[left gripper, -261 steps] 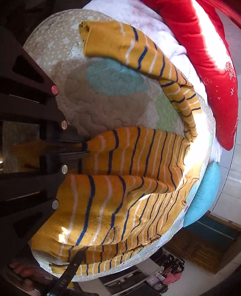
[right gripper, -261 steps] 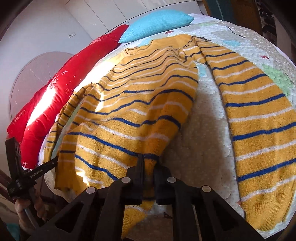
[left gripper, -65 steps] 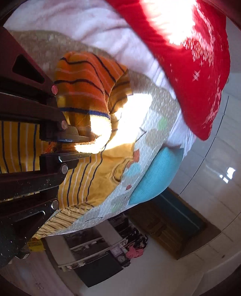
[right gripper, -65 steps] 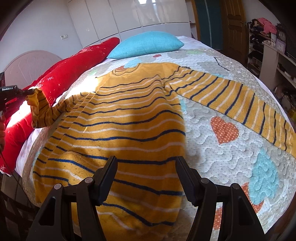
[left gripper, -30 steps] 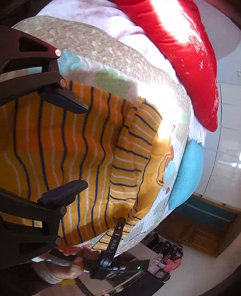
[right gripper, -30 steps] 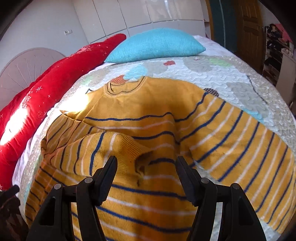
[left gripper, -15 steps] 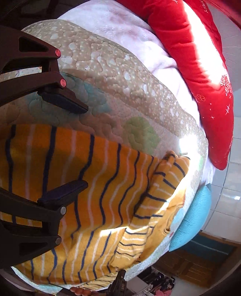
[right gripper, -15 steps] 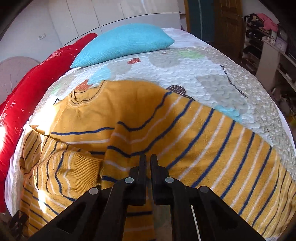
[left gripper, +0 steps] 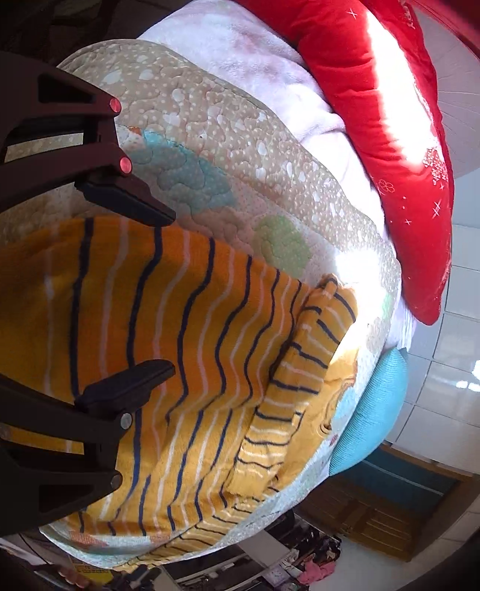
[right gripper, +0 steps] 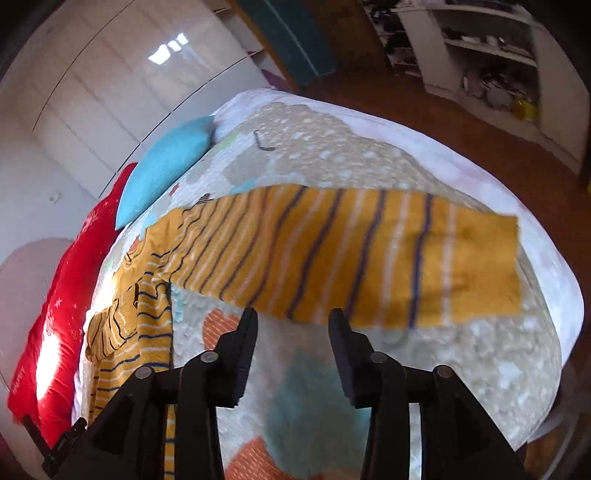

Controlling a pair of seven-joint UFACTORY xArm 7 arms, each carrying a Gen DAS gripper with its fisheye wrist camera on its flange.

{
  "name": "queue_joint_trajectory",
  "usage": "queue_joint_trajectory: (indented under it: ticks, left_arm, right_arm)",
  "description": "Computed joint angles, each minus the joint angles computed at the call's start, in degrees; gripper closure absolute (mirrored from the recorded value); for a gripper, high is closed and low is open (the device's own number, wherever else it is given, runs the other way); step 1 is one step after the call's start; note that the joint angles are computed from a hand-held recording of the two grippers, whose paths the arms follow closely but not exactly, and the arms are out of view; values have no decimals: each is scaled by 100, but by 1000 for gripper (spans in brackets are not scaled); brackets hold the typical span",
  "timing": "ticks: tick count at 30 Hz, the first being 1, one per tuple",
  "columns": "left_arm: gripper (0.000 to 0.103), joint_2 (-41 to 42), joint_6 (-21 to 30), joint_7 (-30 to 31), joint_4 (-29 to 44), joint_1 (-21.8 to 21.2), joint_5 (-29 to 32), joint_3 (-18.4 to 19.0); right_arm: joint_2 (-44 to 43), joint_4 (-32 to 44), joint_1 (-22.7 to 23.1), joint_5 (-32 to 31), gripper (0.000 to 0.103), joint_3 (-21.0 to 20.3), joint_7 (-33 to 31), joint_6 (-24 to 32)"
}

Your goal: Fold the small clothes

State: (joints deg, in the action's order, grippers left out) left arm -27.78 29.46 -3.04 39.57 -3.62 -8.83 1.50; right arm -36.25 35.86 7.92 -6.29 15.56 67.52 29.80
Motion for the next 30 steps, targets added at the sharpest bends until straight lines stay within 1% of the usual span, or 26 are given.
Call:
queue_joint_trajectory:
  ticks: [1,4,7,9,13,15,18,19,20,21,22,24,27,30]
  left_arm:
    - [29,-62,-23,-4,-12,-32,-7,-32]
    - [29,-106,-67,-2,23,-185,-74,-90]
    - [29,-86,-72,-33,68,-300,-100,-159]
    - [29,-92,-11,-36,94,-365,-99,-189]
    - [29,-230,74,-95,32,-393,-13,-251]
    - [29,-287,130,-101,8,-391,16,-241]
    - [29,-366,201,-124,-28,-366,43,-219]
    - [29,-381,215,-130,-34,-368,23,-194]
    - [29,-392,227,-138,-40,-372,-8,-168]
    - [29,-396,236,-133,-42,-384,-48,-135]
    - [29,-407,237,-133,-48,-394,-86,-114]
    - [29,-450,209,-122,-80,-393,-124,-91]
    - [29,-549,126,-97,-163,-378,-145,-67]
    - [29,-609,70,-67,-228,-354,-162,-22]
  right_arm:
    - [-364,-313,43,106,46,-26,154,-22]
    - [-1104,-911,85,313,46,7,505,42]
    - [-1321,-1182,98,415,48,-37,611,-41]
    - [-1367,-1228,18,393,48,7,664,-119]
    - [-1235,-1105,-365,118,48,208,794,-37]
    - [-1178,-1154,-563,0,48,207,897,-190]
    - [-1051,-1124,-976,-255,48,316,1089,-375]
    - [-955,-1065,-1060,-328,62,284,1068,-386]
    - [-813,-974,-1105,-379,75,219,1009,-419]
    - [-645,-883,-1075,-386,94,68,867,-492]
    - [-474,-742,-1056,-382,95,-19,764,-547]
    - [-166,-313,-1171,-557,96,64,631,-552]
    - [491,682,-1264,-1042,96,365,319,-394]
    - [1430,1869,-1184,-1585,96,666,131,-258]
